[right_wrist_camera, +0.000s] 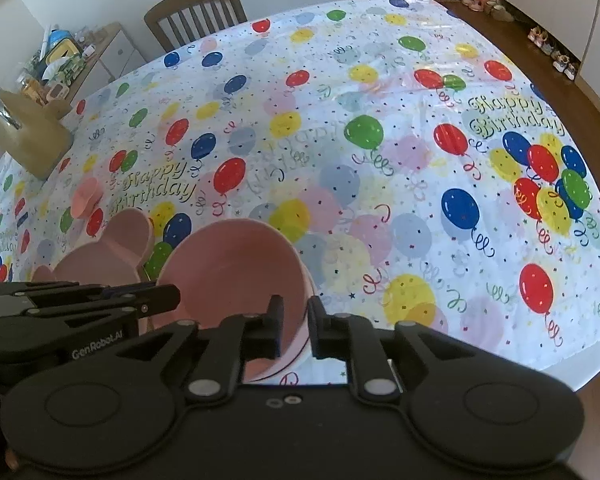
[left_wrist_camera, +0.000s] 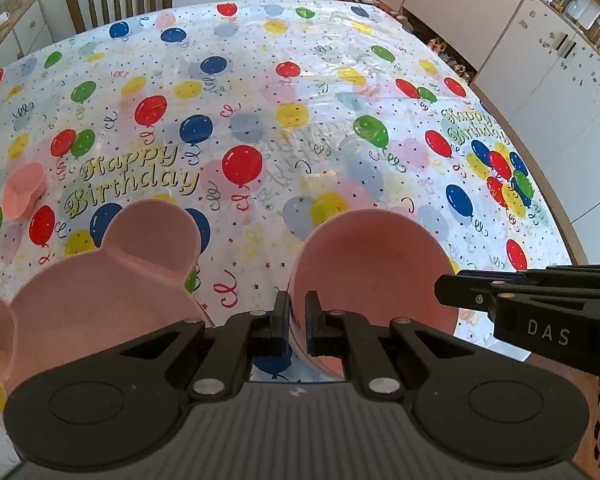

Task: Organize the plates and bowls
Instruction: 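Lower the large pink bowl beside the bear-shaped plate and open both grippers, then move both grippers to the small pink heart-shaped bowl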

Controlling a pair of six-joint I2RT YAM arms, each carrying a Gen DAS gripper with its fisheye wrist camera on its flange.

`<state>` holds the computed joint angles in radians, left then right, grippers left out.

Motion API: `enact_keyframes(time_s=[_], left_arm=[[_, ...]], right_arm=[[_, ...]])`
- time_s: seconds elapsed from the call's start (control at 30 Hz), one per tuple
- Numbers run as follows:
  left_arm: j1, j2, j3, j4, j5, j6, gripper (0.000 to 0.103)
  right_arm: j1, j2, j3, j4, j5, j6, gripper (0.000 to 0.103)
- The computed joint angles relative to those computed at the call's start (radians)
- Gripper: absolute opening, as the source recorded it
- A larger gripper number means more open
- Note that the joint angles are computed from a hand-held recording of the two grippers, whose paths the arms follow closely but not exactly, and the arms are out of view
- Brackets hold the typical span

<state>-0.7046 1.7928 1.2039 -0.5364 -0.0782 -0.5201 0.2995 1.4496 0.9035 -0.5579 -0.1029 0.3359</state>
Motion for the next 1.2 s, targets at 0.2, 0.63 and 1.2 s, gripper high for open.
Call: enact_keyframes(time_s=[0.2, 0.63, 1.2], left_arm=[[0.007, -0.038, -0.018, 0.006, 0.012, 0.014, 0.007], [0.066, -0.178, -0.097, 0.035, 0.019, 0.024, 0.007], [0.300, -0.421, -0.226, 0.011, 0.051, 0.061, 0.009]], right_arm=[[0.013, -0.006, 0.021, -0.017, 0.012, -0.005, 0.017], [0.103, -0.010, 0.126, -0.067, 0.052, -0.008, 0.023], [0.262, 0.178, 0.386, -0.081, 0.069, -0.040, 0.043]])
